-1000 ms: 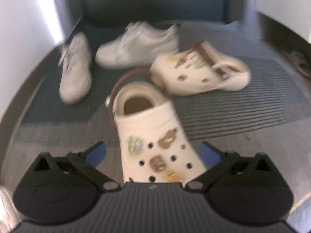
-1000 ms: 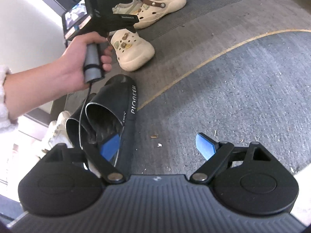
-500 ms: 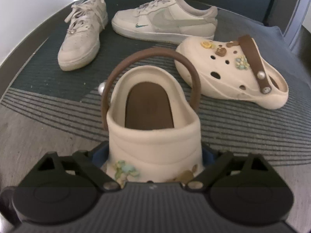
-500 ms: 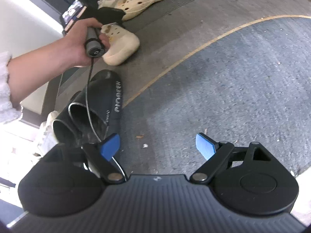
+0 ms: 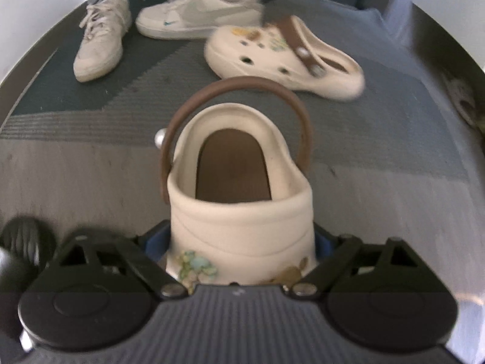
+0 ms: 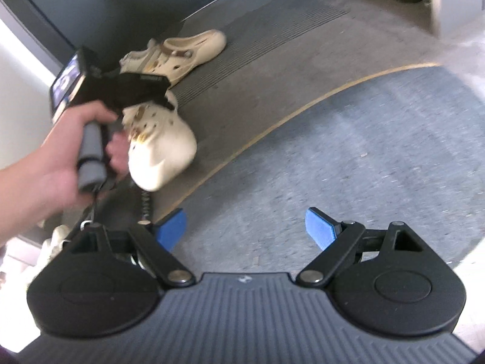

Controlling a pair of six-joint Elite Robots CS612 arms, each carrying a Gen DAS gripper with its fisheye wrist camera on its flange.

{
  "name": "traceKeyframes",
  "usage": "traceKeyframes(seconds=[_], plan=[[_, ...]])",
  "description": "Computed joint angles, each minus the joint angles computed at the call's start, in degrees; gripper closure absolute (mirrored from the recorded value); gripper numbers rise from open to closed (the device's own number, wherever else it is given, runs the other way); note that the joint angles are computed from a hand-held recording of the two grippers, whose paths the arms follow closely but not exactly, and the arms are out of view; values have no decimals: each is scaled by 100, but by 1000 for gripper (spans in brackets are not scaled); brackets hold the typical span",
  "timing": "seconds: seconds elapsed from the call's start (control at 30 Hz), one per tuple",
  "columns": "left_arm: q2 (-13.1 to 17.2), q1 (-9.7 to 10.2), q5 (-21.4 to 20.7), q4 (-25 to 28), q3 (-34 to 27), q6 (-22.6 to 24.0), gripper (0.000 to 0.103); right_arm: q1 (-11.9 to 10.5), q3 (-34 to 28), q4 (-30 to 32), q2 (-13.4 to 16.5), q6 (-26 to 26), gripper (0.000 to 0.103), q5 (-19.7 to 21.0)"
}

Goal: Organize scattered shoes
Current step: 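Carry the cream clog beside the black slides and open the left gripper, then grasp the cream clog by its heel with the right gripper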

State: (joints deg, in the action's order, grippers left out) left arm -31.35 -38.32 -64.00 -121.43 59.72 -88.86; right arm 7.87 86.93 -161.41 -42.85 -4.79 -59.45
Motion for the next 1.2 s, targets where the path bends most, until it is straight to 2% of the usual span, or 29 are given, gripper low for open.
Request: traceKeyframes(seconds=[0.17, 0.3, 0.53, 0.6, 0.7, 0.87, 0.93, 1.0, 1.07, 1.2], plan=[[212, -140, -214, -199, -234, 285, 10, -108, 179, -184, -51, 156, 15, -255], [363, -201, -134, -64, -412, 463, 9, -165, 225, -129, -63, 14, 15, -346], [228, -238, -100, -336, -169, 814, 7, -191, 112, -225, 5, -6, 15, -372], [125, -270, -89, -404, -47, 824, 6, -166, 116, -503, 21, 79, 15, -431], [-107, -339, -43, -840, 343, 1058, 3, -131, 120, -927, 65, 215, 16, -443], [-682, -513, 221, -1466, 1322, 1307, 3, -30, -230, -825, 210, 303, 16, -436], [-888, -583, 340, -1592, 1658, 1328, 3, 29, -550, -687, 347, 332, 16, -284], [-1182, -716, 567, -1681, 2151, 1313, 2, 121, -984, -358, 532, 289, 16, -76], [-1391, -815, 674, -1641, 2494, 1211, 2, 268, -1514, 36, 746, 132, 16, -39], [-1652, -865, 429, -1568, 2882, 755, 2, 535, -2445, 780, 1106, -543, 16, -219]])
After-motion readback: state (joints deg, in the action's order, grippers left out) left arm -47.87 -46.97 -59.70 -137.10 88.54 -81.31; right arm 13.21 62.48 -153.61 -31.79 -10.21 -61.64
